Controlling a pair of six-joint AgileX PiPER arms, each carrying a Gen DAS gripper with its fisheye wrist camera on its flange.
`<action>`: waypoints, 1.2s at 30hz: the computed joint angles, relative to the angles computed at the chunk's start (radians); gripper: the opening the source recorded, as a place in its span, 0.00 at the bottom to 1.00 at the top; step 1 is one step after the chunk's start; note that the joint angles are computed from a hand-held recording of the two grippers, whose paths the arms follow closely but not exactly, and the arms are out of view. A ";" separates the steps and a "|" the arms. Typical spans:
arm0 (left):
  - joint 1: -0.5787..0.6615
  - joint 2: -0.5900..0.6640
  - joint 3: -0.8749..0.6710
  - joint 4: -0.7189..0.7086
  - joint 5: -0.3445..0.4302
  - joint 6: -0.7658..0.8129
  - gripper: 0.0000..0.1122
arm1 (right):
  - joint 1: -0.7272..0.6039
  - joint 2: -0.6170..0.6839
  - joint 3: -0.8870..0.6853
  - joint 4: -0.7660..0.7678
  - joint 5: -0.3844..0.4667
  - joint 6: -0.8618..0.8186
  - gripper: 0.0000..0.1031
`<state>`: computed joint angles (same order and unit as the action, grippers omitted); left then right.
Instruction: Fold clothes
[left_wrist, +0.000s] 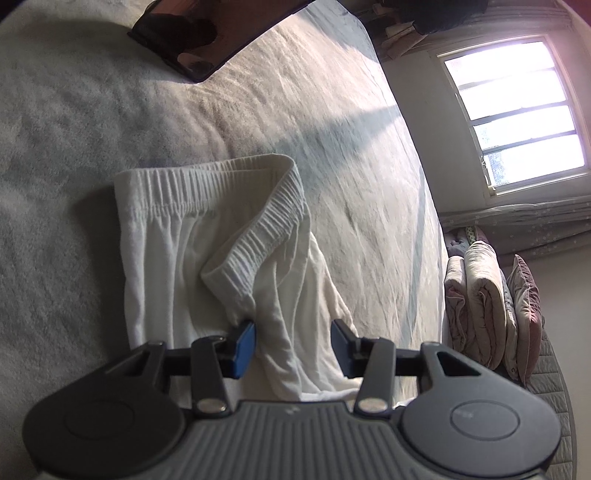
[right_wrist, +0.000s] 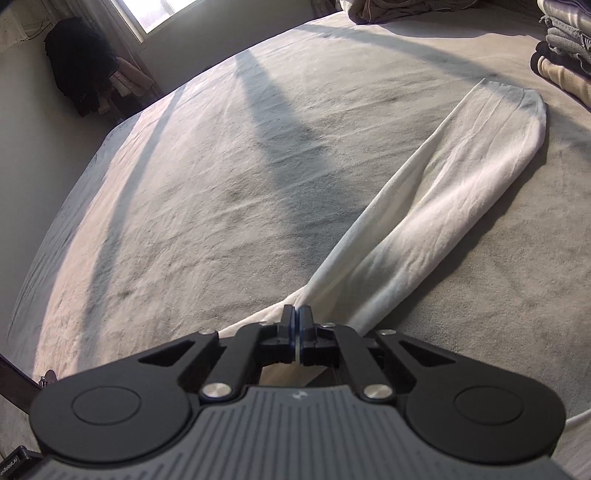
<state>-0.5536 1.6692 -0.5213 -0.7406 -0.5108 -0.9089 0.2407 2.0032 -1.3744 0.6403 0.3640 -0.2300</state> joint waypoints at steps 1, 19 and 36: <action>0.005 -0.001 0.005 0.022 -0.002 -0.017 0.41 | 0.001 -0.016 0.013 -0.019 -0.002 0.010 0.01; -0.078 -0.054 0.076 -0.192 -0.063 0.108 0.41 | -0.086 -0.029 0.051 -0.117 0.184 0.071 0.03; -0.148 0.029 -0.077 -0.745 -0.173 0.673 0.17 | -0.176 -0.034 0.130 0.397 0.115 -0.145 0.46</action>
